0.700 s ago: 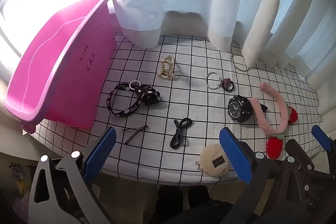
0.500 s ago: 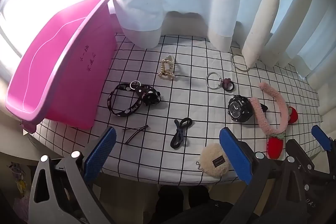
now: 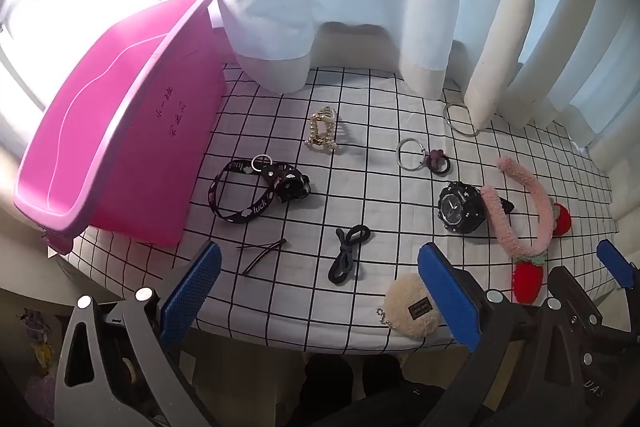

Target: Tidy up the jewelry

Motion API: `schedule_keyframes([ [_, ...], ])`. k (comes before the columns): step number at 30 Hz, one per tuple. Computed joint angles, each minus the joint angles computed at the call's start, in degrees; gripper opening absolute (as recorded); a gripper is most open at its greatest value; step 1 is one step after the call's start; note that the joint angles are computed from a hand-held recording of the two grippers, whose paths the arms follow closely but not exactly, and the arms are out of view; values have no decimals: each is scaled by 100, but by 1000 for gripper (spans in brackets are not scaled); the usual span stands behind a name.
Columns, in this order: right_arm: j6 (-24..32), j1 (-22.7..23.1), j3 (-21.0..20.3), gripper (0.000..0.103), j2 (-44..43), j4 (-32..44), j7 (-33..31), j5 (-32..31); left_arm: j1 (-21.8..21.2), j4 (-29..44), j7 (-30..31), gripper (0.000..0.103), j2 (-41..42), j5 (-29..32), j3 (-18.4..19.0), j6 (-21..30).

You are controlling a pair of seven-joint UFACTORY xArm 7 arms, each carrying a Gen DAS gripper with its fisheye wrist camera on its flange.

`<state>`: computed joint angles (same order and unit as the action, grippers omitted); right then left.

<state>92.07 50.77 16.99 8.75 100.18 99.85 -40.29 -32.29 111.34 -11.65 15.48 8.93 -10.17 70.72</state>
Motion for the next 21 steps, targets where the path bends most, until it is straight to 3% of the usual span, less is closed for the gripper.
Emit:
schedule_keyframes([
  [21,-28,49,-31,94,63,39,63,-12,-3,-42,-25,97,-32,37,-5,-17],
])
